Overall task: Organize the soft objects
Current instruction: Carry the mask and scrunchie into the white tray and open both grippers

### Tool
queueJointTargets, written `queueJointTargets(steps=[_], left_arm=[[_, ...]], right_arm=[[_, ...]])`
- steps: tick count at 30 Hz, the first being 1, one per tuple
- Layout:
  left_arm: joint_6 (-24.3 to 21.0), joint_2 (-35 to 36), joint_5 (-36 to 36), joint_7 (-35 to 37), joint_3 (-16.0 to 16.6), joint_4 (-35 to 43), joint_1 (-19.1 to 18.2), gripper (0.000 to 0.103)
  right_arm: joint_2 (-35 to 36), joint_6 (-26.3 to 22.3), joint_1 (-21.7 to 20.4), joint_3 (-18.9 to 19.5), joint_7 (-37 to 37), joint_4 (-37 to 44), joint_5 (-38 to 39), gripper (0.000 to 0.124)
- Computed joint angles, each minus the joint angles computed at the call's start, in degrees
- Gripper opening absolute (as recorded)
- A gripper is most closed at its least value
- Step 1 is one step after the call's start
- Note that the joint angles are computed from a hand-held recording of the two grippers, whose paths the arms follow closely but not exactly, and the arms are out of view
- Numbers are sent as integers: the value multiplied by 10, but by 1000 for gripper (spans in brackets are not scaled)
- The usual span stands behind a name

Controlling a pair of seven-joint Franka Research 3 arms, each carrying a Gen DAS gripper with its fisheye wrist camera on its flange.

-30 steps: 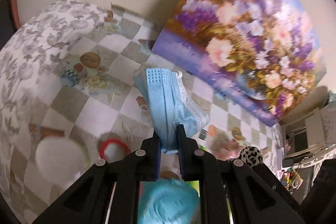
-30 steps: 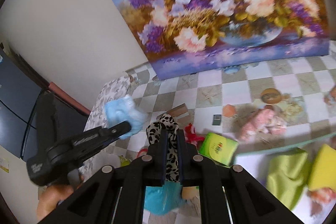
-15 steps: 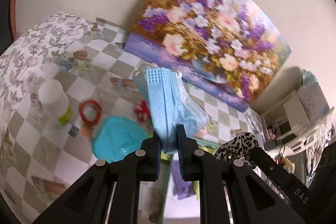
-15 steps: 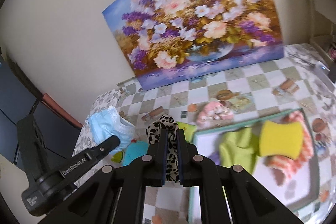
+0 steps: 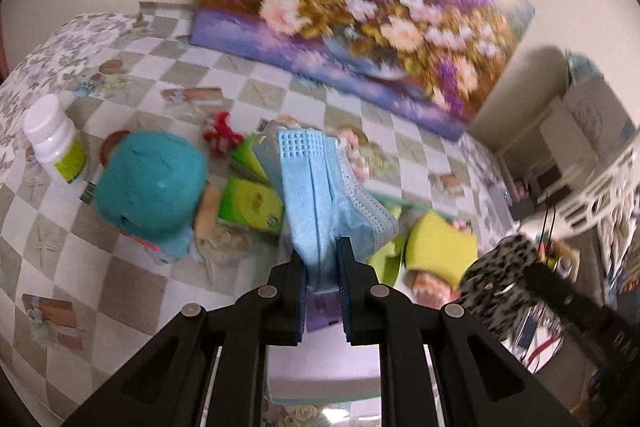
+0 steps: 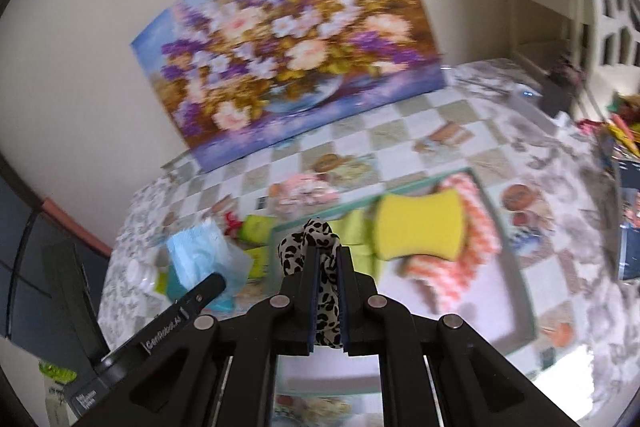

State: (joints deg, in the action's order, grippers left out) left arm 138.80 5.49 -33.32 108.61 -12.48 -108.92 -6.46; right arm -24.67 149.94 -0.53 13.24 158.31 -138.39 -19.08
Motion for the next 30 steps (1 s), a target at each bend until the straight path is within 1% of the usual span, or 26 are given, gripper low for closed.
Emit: queueJointTargets(steps=[2,6,8,17,20,25,30], left_arm=[[-12,1,-2,6,-3,1,-2,14],[-11,-2,7,10,-6,-4,-9,14],[-21,0,4,15,-7,-2,-11,14],[-46,8,14,14,-11,5,-18,14],[-58,12,20,13,-13,8,-20,14],[-84,26,59,-5,-15,14,-27,14],[-130,53,68,-27,-18,32,-22,14]], right_arm=[[-14,-20,-5,-3,6,-9,2,9],[-41,-49,-16,-11,18,-30,11,9],[-54,-60,-23,-14,23,-39,15,9],[-96,-78,-47,-20,36,-76,36,9],[-90,-78,-46,-27,29,-82,53,9],[-53,-91,-22,-56,-15,-80,108,9],[-31,-111,-14,-70,-39,-81,140,9]])
